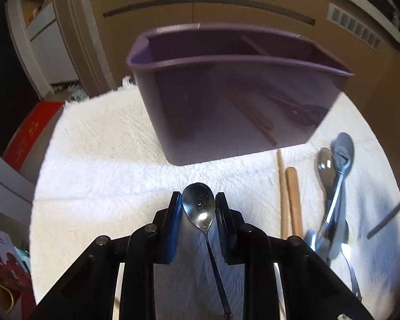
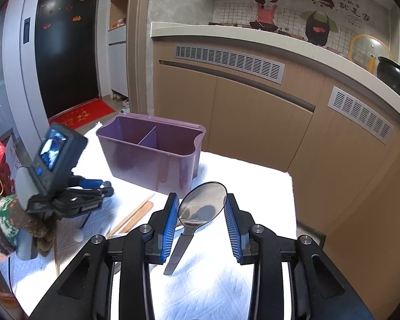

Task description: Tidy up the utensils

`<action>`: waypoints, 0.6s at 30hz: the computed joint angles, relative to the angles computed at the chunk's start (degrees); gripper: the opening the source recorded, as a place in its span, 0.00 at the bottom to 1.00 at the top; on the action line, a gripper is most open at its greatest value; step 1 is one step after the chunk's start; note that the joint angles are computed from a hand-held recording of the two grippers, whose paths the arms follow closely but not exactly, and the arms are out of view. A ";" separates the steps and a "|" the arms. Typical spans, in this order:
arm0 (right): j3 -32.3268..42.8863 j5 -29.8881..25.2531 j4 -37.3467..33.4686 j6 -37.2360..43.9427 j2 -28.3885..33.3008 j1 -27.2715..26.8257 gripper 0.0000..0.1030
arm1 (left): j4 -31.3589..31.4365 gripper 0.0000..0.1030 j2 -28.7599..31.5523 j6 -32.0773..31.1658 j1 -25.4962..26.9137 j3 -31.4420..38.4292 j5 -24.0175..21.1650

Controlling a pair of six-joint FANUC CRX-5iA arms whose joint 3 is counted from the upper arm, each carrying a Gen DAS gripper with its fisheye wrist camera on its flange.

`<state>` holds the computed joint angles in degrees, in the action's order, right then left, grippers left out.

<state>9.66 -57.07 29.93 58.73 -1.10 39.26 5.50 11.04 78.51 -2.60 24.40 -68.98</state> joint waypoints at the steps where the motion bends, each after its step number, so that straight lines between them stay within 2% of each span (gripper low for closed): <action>1: 0.22 -0.26 0.05 -0.03 0.06 0.16 0.35 | 0.07 0.22 -2.13 -0.97 0.08 -1.92 1.89; 6: 1.41 -1.02 1.58 -0.22 -0.06 1.26 0.35 | 5.36 0.21 -10.10 -5.67 2.57 -7.54 9.07; 10: 3.19 -0.96 4.36 -0.40 0.20 2.31 0.35 | 10.22 0.20 -12.49 -8.55 4.09 -6.06 12.37; 16: 11.10 -0.55 8.72 1.58 3.65 2.99 0.35 | 14.30 0.19 -8.77 -11.31 5.49 3.41 14.40; 17: 13.63 -0.86 8.45 2.45 4.83 2.79 0.35 | 14.66 0.14 -8.13 -11.40 5.64 4.43 14.79; 18: 16.42 -1.32 8.30 3.17 6.27 2.55 0.35 | 14.98 0.03 -6.95 -11.49 5.75 6.44 14.71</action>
